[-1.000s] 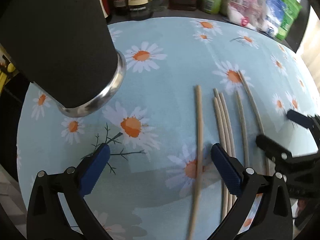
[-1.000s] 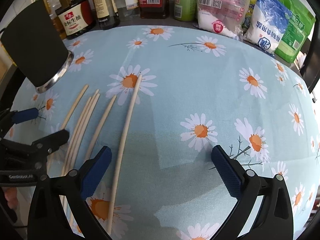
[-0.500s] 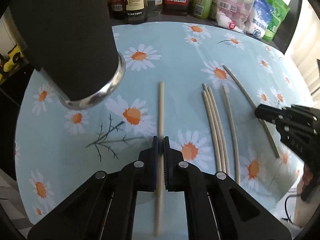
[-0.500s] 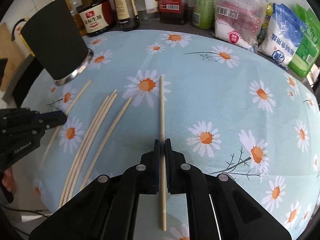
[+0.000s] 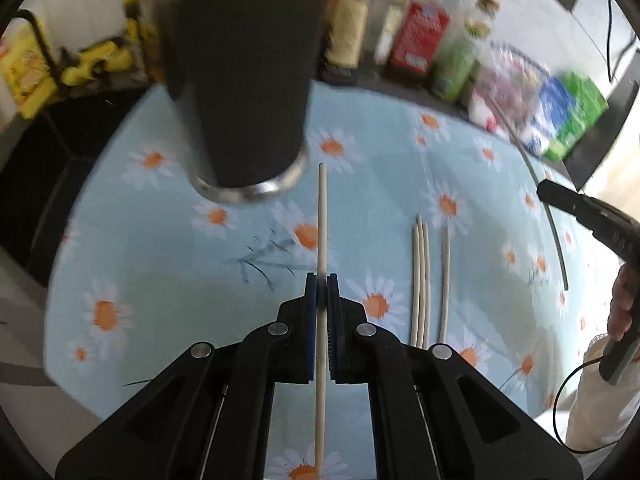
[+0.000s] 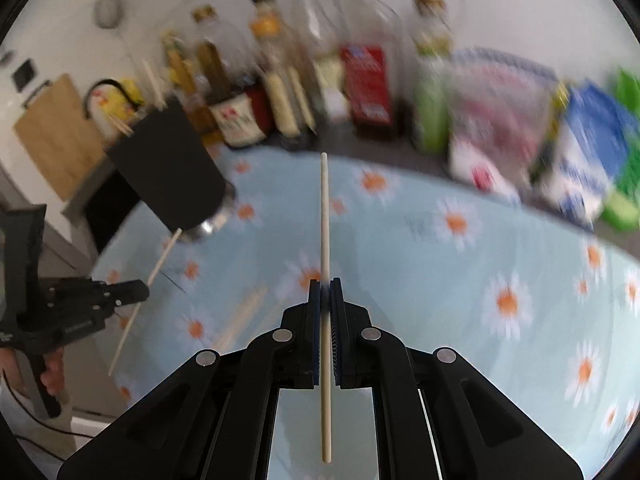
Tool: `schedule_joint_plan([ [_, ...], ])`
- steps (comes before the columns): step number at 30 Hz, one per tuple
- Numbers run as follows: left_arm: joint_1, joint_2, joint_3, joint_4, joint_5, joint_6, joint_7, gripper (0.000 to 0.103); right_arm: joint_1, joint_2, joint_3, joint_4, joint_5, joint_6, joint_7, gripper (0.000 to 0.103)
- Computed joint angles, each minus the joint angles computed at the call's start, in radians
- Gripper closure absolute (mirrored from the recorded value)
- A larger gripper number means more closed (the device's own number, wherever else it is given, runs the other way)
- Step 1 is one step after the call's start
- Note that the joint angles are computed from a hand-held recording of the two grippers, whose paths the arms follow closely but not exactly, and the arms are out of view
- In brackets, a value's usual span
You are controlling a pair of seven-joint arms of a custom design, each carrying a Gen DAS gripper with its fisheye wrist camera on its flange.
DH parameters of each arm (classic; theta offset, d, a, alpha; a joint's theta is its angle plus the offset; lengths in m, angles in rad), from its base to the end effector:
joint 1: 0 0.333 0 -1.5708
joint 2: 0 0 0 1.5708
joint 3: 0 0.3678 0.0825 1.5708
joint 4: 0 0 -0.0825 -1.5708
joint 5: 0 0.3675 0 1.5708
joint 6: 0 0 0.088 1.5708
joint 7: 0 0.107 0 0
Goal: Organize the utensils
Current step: 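Grasp one wooden chopstick with the left tool while the right tool grasps another, then lift both held chopsticks upright and carry them over the black holder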
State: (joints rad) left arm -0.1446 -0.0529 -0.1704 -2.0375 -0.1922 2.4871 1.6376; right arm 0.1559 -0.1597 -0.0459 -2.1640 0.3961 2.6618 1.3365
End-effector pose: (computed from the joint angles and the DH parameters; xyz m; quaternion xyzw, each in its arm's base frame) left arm 0.5334 -0.1751 0.5805 -0.5885 0.7664 -0.2389 0.0958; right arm 0.5235 0.0451 0.5966 -0.6798 0.6456 -0.1404 0.3184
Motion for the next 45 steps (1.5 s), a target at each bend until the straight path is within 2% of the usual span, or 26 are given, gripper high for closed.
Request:
schedule_joint_plan([
  [4, 0.012, -0.029, -0.007, 0.02, 0.105, 0.036, -0.113, 0.098, 0.037, 0.035, -0.029, 0.107, 0.166, -0.01, -0.186, 0.098],
  [6, 0.022, -0.045, -0.01, 0.035, 0.179, 0.056, -0.189, 0.098, 0.039, 0.055, -0.025, 0.156, 0.215, -0.016, -0.251, 0.098],
  [8, 0.024, -0.05, -0.007, 0.059, 0.195, 0.059, -0.211, 0.098, 0.037, 0.073, -0.017, 0.205, 0.265, -0.026, -0.316, 0.098],
  [12, 0.039, -0.07, -0.014, 0.092, 0.302, 0.083, -0.31, 0.098, 0.032, 0.105, 0.001, 0.297, 0.359, -0.047, -0.434, 0.098],
  [14, 0.054, -0.077, -0.024, 0.116, 0.387, 0.088, -0.376, 0.099, 0.03, 0.119, 0.012, 0.343, 0.404, -0.059, -0.485, 0.098],
  [19, 0.063, -0.07, -0.025, 0.172, 0.451, 0.116, -0.442, 0.099, 0.019, 0.169, 0.041, 0.451, 0.484, -0.102, -0.568, 0.098],
  [24, 0.06, -0.033, -0.01, 0.21, 0.433, 0.129, -0.437, 0.101, 0.001, 0.225, 0.072, 0.539, 0.514, -0.149, -0.609, 0.098],
  [34, 0.056, 0.024, 0.011, 0.238, 0.373, 0.122, -0.392, 0.101, -0.033, 0.3, 0.103, 0.615, 0.461, -0.2, -0.604, 0.098],
  [39, 0.052, 0.035, 0.015, 0.229, 0.305, 0.084, -0.304, 0.101, -0.041, 0.309, 0.11, 0.606, 0.428, -0.199, -0.574, 0.098],
  [43, 0.053, 0.039, 0.017, 0.193, 0.313, 0.037, -0.257, 0.1, -0.045, 0.301, 0.112, 0.582, 0.422, -0.197, -0.571, 0.098],
  [45, 0.056, 0.045, 0.021, 0.18, 0.27, 0.008, -0.214, 0.091, -0.044, 0.296, 0.111, 0.569, 0.414, -0.194, -0.564, 0.098],
])
